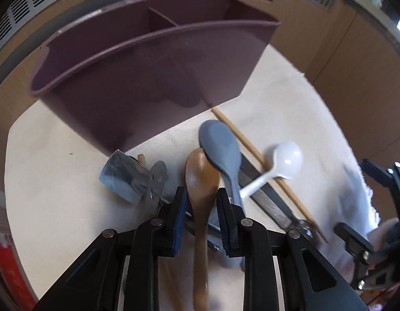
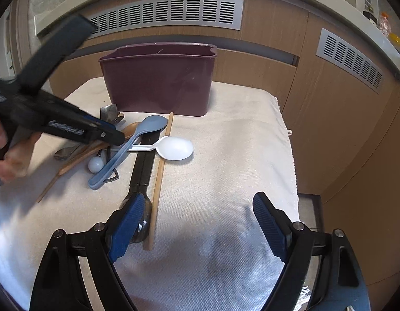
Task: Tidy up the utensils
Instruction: 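Grasp the wooden spoon with the left tool while the right tool grasps the blue-grey spoon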
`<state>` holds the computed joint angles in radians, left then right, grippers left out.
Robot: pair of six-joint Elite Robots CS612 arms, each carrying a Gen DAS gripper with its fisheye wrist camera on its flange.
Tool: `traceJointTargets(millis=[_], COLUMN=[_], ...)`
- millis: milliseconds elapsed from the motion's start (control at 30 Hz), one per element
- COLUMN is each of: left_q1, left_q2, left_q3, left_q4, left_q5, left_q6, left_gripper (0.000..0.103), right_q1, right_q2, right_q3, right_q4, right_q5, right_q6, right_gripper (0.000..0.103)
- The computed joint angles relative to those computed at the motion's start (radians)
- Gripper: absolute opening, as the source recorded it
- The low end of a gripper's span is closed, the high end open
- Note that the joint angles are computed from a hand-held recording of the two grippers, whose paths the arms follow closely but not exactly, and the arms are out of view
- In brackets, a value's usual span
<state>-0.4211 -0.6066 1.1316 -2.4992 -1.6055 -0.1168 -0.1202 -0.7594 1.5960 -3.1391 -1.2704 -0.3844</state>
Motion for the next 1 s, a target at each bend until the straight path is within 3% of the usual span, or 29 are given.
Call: traceJointTargets(millis=[67, 200, 267, 333, 433, 533, 600, 667, 800, 900, 933, 1000], left_q1=[-0.005, -0.013, -0.022, -0.024, -0.008, -0.001, 0.002, 0.011, 0.021, 0.033, 0.036, 0.041], left_q2=[0.014, 0.02, 0.017, 0.006, -0.025, -0.059, -0.076, -0.094, -0.092, -0.098, -0.104, -0.113], left_q3=[-0.027, -0.037, -0.023, 0.009, 0.083, 0.169, 0.215, 0.256, 0.261, 0.273, 0.282, 0.29], left_q4=[0.032, 0.031, 0.003, -0.05, -0.127, -0.221, -0.273, -0.313, -0.336, -0.35, -0.353, -0.346], left_q5=[0.024, 0.011, 0.042, 0.057, -0.014, -0.024, -0.029, -0.052, -0.082, -0.115, -0.126, -0.138], left_q6=[0.0, 0.024, 0.035, 0.019, -0.061, -0.141, -0.186, -0.219, -0.25, -0.257, -0.257, -0.248], left_gripper=[0.027, 0.052, 0.049, 0.026, 0.026, 0.026, 0.026, 0.026, 0.027, 0.028, 0.028, 0.037], right_q1=[-0.001, 0.003, 0.008, 0.012, 0.021, 0.035, 0.05, 0.066, 0.103, 0.126, 0.128, 0.117], right_q2=[0.003, 0.01, 0.014, 0.017, 0.023, 0.038, 0.052, 0.072, 0.118, 0.136, 0.137, 0.128], right_q3=[-0.001, -0.018, -0.035, -0.055, -0.094, -0.142, -0.185, -0.236, -0.317, -0.339, -0.34, -0.332], right_q4=[-0.01, 0.0, 0.024, 0.058, 0.115, 0.171, 0.239, 0.332, 0.401, 0.381, 0.379, 0.392], right_q5=[-0.001, 0.0, 0.01, 0.025, 0.05, 0.087, 0.102, 0.107, 0.003, -0.102, -0.118, -0.073], right_q6=[-0.007, -0.017, -0.023, -0.025, -0.007, 0.01, 0.012, 0.015, 0.061, 0.045, 0.037, 0.024], right_gripper=[0.083, 0.083, 0.083, 0.083, 0.083, 0.082, 0.072, 0.053, 0.049, 0.038, 0.032, 0.032])
